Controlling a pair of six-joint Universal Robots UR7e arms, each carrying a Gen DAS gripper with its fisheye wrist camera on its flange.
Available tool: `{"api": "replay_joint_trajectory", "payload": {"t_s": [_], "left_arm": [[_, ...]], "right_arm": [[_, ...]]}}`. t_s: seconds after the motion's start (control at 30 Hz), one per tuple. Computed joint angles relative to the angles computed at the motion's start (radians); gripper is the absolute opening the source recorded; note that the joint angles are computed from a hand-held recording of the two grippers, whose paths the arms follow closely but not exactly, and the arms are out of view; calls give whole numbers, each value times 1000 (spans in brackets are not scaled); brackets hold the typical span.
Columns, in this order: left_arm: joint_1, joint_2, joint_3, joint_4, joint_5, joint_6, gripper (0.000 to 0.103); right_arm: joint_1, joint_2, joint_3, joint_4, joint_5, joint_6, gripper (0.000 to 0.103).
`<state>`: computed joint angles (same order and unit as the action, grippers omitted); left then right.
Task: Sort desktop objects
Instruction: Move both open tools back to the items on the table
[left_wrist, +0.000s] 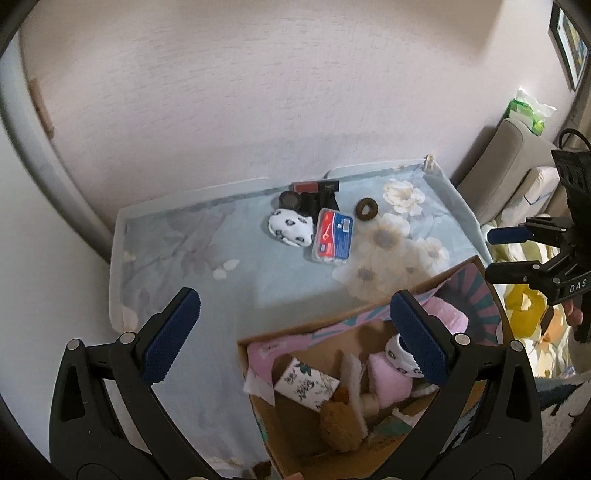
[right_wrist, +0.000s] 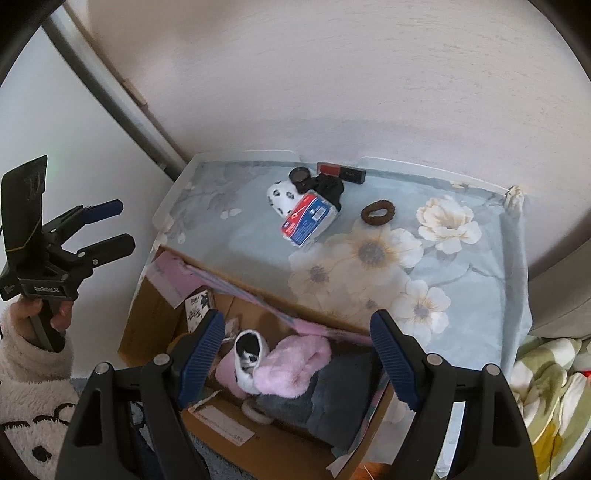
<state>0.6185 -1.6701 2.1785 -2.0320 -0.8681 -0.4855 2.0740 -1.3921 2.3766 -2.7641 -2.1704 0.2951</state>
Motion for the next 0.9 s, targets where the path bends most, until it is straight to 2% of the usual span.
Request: {"api": "replay_joint_trajectory", "payload": {"t_s": [0.27,0.4,0.5,0.63,0.8,0.9], "left_arm": [[140,151,-142,-117,-80,277,103],[219,277,-244,-151,-121,449,103],[286,377,-302,-164,-145,545,103],[372,467,-346,-184,-209,592,102],[437,522,-373,-186,-281,588,101],[446,543,-378,-179,-276,597,101]], "right_arm": [[-39,43,-81,47,-77,-32,78],[-74,74,-133,42,-99,-118,78],[-128,117,-167,19,-115,-213,78],[-233,194,-194,-35,-105,-336,78],[-322,256,-223,-36,-61,-387,78],[-346,289,-244,-9,-69,-391,78]]}}
